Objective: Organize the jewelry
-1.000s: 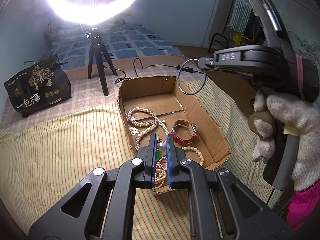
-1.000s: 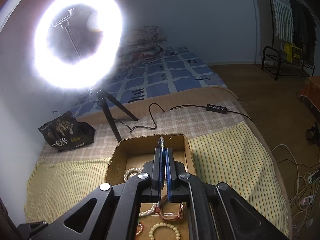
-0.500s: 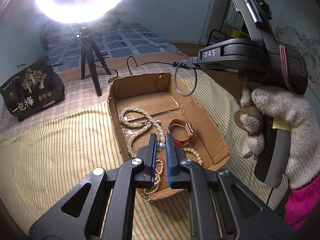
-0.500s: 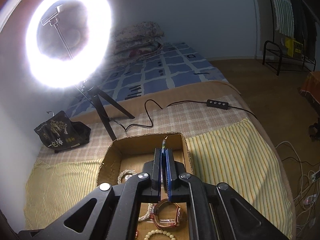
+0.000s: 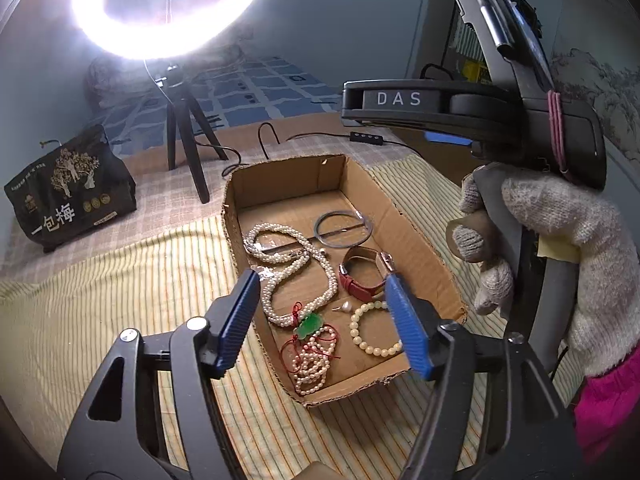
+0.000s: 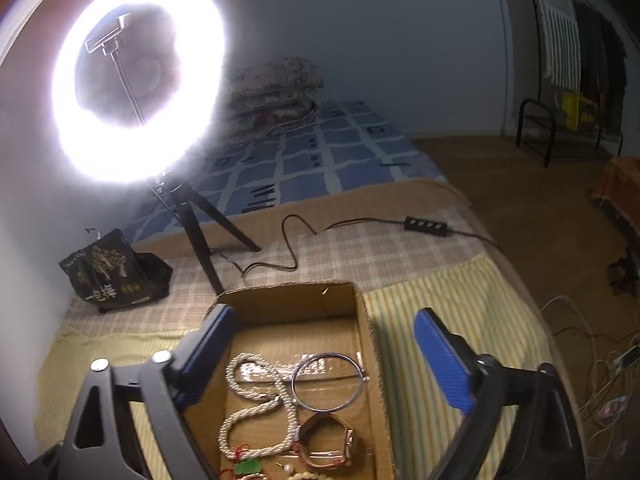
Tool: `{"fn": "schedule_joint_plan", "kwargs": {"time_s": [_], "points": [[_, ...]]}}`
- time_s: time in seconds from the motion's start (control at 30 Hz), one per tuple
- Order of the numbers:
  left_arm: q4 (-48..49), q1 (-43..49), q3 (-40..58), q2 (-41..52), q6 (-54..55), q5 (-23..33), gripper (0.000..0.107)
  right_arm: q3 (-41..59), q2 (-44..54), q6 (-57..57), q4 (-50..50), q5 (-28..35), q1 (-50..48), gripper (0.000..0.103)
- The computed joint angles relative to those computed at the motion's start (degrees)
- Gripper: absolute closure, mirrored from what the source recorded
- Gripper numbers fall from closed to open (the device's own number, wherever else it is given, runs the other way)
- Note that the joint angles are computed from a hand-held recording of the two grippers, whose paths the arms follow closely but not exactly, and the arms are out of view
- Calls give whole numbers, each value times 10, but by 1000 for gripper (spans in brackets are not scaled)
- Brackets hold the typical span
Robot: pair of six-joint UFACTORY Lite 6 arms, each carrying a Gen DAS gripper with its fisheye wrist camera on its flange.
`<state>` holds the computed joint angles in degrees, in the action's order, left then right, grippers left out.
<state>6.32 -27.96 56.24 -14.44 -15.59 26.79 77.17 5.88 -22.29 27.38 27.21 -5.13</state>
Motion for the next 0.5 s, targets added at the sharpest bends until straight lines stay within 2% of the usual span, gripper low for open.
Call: {"fn": "schedule_joint_plan", "kwargs": {"time_s": [0.07, 0.5], "points": [[2, 0, 0, -1, 0, 3, 39, -4, -7, 17, -24, -11, 8, 0], [20, 1, -6, -42, -14, 30, 35, -12, -37, 87, -110, -3, 38, 0]]}}
